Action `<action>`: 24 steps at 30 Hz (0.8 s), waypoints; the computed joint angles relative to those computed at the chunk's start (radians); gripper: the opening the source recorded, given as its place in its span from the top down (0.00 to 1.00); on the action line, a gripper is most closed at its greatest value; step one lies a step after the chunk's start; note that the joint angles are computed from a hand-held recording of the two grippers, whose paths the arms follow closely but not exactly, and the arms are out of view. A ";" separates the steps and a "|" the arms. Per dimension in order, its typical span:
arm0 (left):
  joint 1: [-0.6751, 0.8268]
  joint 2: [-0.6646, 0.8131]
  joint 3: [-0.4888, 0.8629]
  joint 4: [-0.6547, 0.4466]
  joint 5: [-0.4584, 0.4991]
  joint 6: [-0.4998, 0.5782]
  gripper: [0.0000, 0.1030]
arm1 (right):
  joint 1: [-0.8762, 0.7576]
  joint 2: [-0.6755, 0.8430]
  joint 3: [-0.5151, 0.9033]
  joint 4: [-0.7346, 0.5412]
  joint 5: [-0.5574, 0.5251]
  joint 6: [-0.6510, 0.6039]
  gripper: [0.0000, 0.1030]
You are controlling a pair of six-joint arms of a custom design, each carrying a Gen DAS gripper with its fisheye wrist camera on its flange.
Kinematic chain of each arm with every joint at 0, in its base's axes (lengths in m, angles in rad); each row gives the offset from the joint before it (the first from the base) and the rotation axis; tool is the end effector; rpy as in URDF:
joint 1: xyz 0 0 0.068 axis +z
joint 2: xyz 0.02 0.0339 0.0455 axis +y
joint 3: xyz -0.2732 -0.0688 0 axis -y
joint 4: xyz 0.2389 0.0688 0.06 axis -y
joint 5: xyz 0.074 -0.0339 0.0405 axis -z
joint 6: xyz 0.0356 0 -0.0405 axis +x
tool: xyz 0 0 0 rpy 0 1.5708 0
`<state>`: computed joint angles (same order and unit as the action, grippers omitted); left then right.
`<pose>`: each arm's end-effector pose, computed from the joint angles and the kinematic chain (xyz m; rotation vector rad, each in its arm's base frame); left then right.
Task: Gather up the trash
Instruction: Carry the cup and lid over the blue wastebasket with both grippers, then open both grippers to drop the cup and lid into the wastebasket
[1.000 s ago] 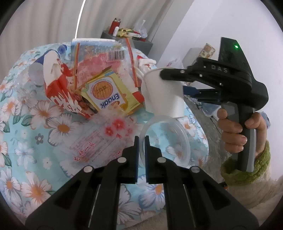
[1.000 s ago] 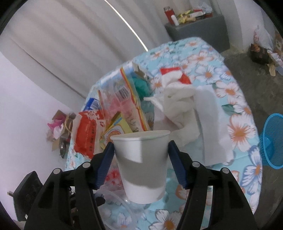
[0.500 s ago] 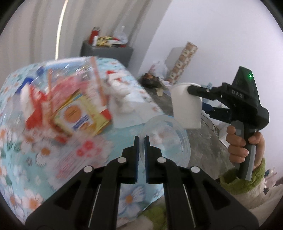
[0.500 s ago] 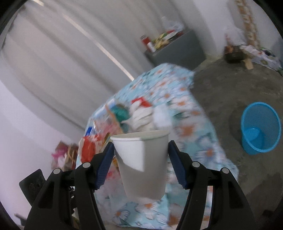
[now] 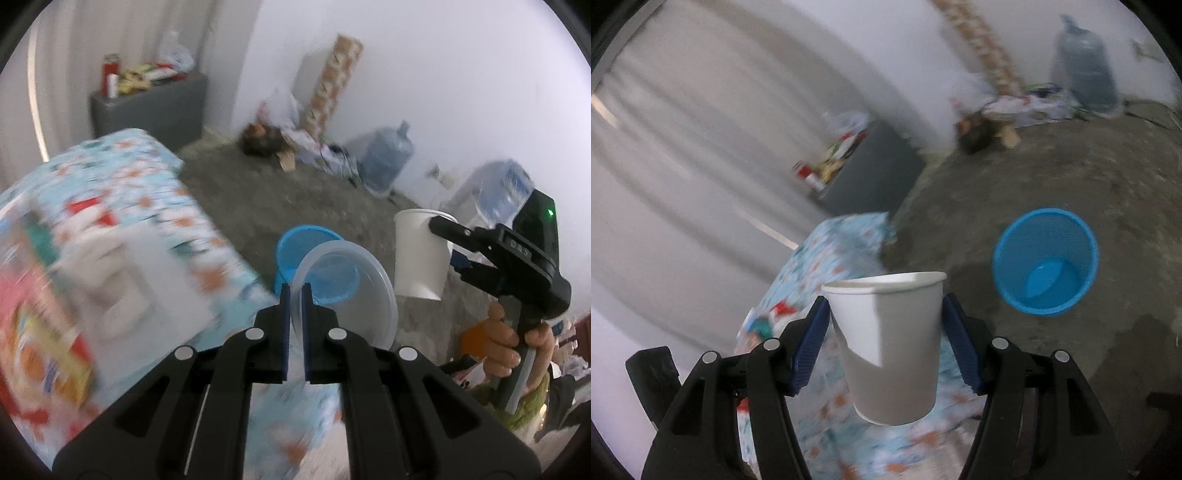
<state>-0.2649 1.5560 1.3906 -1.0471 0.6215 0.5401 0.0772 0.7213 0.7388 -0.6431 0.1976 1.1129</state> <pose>0.2818 -0.0979 0.3101 1.1602 2.3382 -0.7642 0.1411 0.0039 0.2943 1.1948 1.8702 0.4532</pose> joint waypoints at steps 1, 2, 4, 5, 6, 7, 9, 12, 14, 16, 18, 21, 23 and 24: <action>-0.043 0.031 0.023 0.010 -0.026 -0.026 0.96 | -0.062 -0.023 -0.030 0.011 -0.040 -0.014 0.40; -0.102 0.077 0.056 0.021 -0.060 -0.063 0.96 | -0.165 -0.046 -0.069 0.028 -0.109 -0.043 0.40; -0.195 0.159 0.112 0.047 -0.115 -0.120 0.96 | -0.354 -0.068 -0.134 0.061 -0.247 -0.102 0.40; -0.246 0.216 0.156 0.056 -0.151 -0.150 0.96 | -0.451 -0.057 -0.169 0.094 -0.322 -0.137 0.40; -0.288 0.273 0.200 0.066 -0.189 -0.180 0.96 | -0.510 -0.026 -0.192 0.130 -0.365 -0.154 0.40; -0.324 0.324 0.242 0.075 -0.220 -0.204 0.96 | -0.579 0.013 -0.219 0.168 -0.414 -0.177 0.40; -0.369 0.422 0.326 0.073 -0.258 -0.234 0.96 | -0.676 0.108 -0.263 0.258 -0.481 -0.222 0.40; -0.445 0.629 0.538 0.028 -0.319 -0.285 0.96 | -0.795 0.275 -0.307 0.389 -0.541 -0.282 0.39; -0.484 0.735 0.655 0.010 -0.358 -0.303 0.96 | -0.850 0.420 -0.317 0.501 -0.557 -0.306 0.39; -0.517 0.855 0.799 -0.014 -0.382 -0.331 0.94 | -0.903 0.579 -0.316 0.620 -0.593 -0.328 0.34; -0.541 0.991 0.986 -0.081 -0.390 -0.362 0.79 | -0.940 0.755 -0.282 0.701 -0.596 -0.335 0.21; -0.561 1.112 1.147 -0.115 -0.401 -0.404 0.59 | -0.953 0.979 -0.201 0.734 -0.560 -0.378 0.19; -0.572 1.133 1.174 -0.123 -0.406 -0.416 0.58 | -0.953 1.058 -0.167 0.703 -0.520 -0.374 0.19; -0.573 1.105 1.128 -0.105 -0.391 -0.419 0.58 | -0.954 1.057 -0.177 0.722 -0.522 -0.363 0.19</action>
